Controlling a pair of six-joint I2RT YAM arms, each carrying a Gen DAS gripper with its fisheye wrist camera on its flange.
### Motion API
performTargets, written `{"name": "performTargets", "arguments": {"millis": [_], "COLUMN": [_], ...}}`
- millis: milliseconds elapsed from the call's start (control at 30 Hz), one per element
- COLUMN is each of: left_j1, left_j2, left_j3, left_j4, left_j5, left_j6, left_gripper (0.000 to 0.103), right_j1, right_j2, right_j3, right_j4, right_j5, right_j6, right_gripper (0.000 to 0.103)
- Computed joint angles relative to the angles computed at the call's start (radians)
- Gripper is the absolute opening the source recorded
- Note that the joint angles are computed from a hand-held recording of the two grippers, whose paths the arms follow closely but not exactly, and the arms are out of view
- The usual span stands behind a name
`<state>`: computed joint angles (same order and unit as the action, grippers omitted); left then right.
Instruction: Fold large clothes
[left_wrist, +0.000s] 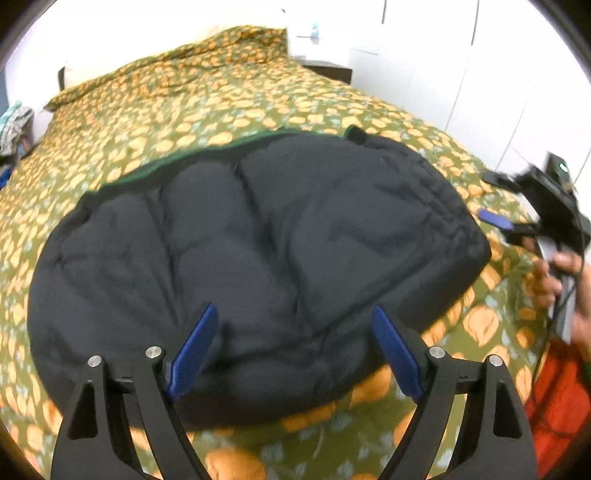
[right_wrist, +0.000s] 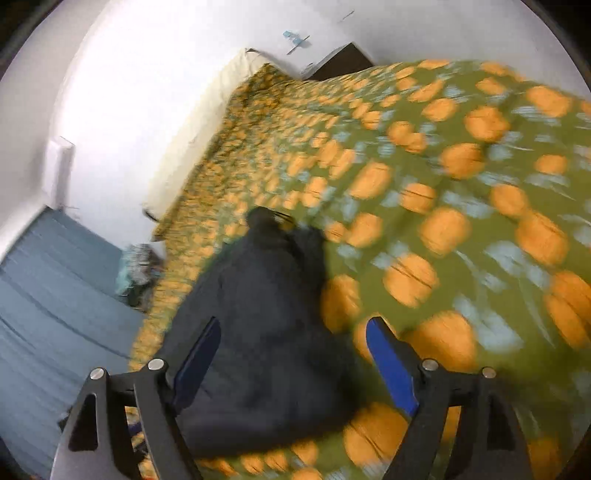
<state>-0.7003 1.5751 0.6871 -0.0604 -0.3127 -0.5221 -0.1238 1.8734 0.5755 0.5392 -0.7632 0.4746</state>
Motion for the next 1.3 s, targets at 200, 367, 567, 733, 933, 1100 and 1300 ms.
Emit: {"name": "performTargets", "arguments": {"millis": [200, 367, 567, 733, 933, 1100, 1300], "left_j1": [0.057, 0.08, 0.107, 0.138, 0.254, 0.366, 0.368], "left_j2": [0.193, 0.209, 0.208, 0.169, -0.173, -0.21, -0.055], "left_j3": [0.034, 0.02, 0.025, 0.085, 0.188, 0.482, 0.678], "left_j4": [0.098, 0.138, 0.13, -0.019, -0.344, -0.584, -0.774], "left_j5": [0.076, 0.118, 0.141, 0.173, 0.198, 0.464, 0.502], "left_j6": [0.04, 0.04, 0.061, 0.033, 0.071, 0.183, 0.267], "left_gripper": [0.089, 0.09, 0.091, 0.082, 0.076, 0.091, 0.09], "right_j1": [0.064, 0.079, 0.095, 0.172, 0.411, 0.659, 0.984], "right_j2": [0.386, 0.433, 0.393, 0.111, -0.257, -0.391, -0.397], "right_j3": [0.517, 0.564, 0.525, 0.328, 0.247, 0.237, 0.251], "right_j4": [-0.402, -0.454, -0.413, -0.257, -0.36, -0.405, -0.411], "right_j5": [-0.133, -0.183, -0.218, -0.132, 0.187, 0.478, 0.855], "right_j6": [-0.068, -0.133, -0.096, -0.007, -0.071, -0.121, -0.219], "right_gripper": [0.084, 0.08, 0.027, 0.025, 0.025, 0.025, 0.025]}}
